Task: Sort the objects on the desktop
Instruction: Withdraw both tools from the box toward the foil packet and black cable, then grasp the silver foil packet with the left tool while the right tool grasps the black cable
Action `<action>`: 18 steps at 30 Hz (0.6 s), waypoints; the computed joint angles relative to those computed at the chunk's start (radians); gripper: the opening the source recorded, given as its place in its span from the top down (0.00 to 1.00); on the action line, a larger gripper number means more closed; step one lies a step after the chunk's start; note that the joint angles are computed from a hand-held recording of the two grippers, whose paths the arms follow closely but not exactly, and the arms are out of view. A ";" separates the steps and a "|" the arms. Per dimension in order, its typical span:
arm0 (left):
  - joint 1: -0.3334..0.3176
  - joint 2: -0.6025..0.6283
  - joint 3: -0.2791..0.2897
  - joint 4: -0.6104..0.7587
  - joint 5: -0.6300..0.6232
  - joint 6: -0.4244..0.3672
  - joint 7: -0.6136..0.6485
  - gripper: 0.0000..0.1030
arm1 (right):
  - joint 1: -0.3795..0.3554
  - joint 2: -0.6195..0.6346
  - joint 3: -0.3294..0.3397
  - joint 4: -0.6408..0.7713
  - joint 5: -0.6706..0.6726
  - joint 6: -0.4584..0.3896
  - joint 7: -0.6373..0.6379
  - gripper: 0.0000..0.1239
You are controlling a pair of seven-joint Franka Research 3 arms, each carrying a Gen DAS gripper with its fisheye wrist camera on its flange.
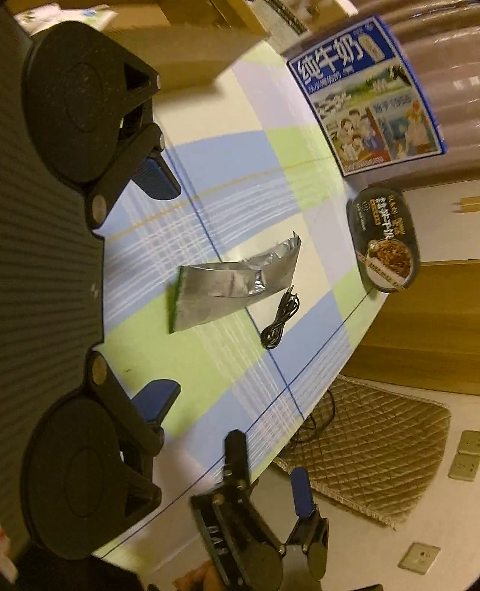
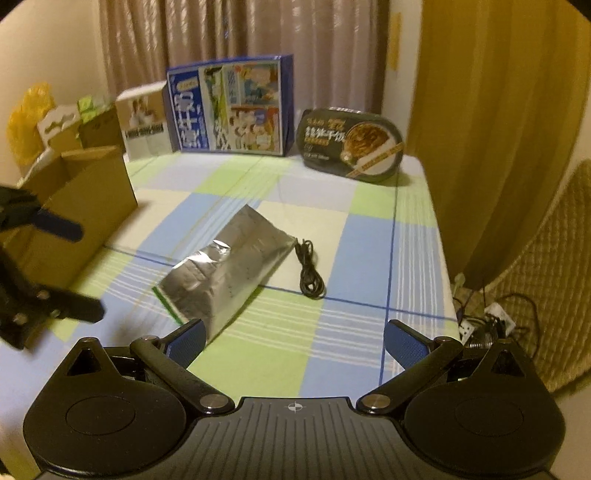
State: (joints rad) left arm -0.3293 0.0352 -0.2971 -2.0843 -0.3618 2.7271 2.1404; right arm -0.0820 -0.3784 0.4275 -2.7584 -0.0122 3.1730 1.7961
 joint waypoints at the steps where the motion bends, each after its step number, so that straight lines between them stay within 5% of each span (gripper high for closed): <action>1: -0.001 0.030 0.001 0.032 0.019 -0.013 -0.019 0.02 | 0.004 0.028 -0.015 0.021 -0.009 -0.008 -0.020 0.21; 5: 0.018 0.146 -0.026 0.167 0.039 -0.055 -0.042 0.02 | 0.138 0.148 -0.186 0.109 0.018 -0.034 -0.128 0.28; 10: 0.010 0.293 -0.038 0.343 0.179 -0.132 -0.111 0.03 | 0.234 0.267 -0.305 0.217 0.078 -0.076 -0.233 0.36; 18: -0.006 0.493 -0.046 0.570 0.292 -0.258 -0.218 0.15 | 0.283 0.417 -0.372 0.355 0.143 -0.124 -0.400 0.46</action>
State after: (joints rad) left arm -0.3354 0.5286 -0.3426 -1.5141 -0.0700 2.4690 1.9227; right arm 0.2012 0.0387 0.0559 -2.4032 0.1307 3.0489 1.3964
